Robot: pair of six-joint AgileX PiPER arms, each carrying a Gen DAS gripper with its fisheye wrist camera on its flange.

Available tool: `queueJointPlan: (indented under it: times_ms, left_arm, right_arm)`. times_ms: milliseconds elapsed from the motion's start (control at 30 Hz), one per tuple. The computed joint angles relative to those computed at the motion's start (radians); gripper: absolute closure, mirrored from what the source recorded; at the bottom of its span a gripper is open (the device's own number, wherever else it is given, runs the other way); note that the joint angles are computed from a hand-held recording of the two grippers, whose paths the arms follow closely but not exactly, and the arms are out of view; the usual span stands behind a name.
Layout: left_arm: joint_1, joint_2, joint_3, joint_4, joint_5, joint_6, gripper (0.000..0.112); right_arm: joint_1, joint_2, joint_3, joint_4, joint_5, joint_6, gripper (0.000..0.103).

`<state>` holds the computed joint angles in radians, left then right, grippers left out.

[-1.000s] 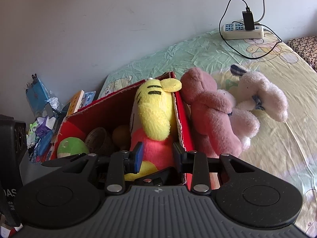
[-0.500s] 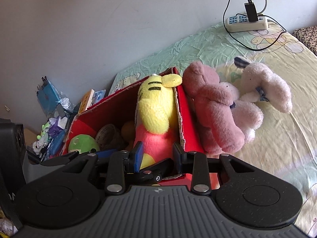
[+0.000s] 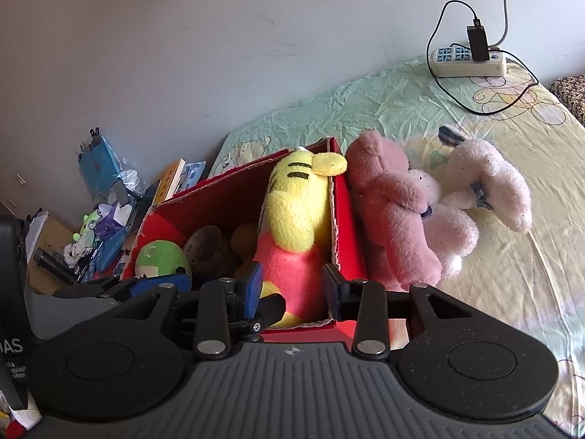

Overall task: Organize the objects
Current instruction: 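Lower the tiger plush into the red box and open the right gripper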

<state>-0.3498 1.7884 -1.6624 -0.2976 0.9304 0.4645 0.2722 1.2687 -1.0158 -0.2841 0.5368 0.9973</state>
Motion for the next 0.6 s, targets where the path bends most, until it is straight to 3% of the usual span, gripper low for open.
queueJointPlan:
  times_ms: [367,600]
  left_arm:
    - [-0.060,-0.045,0.013,0.102,-0.028,-0.086,0.010]
    - [-0.074,-0.033,-0.006,0.110,0.005,-0.093,0.010]
  right_arm:
    - [0.031,-0.057,-0.001,-0.128,0.083,0.088,0.059]
    - [0.058,-0.069,0.003,-0.198,0.143,0.180,0.059]
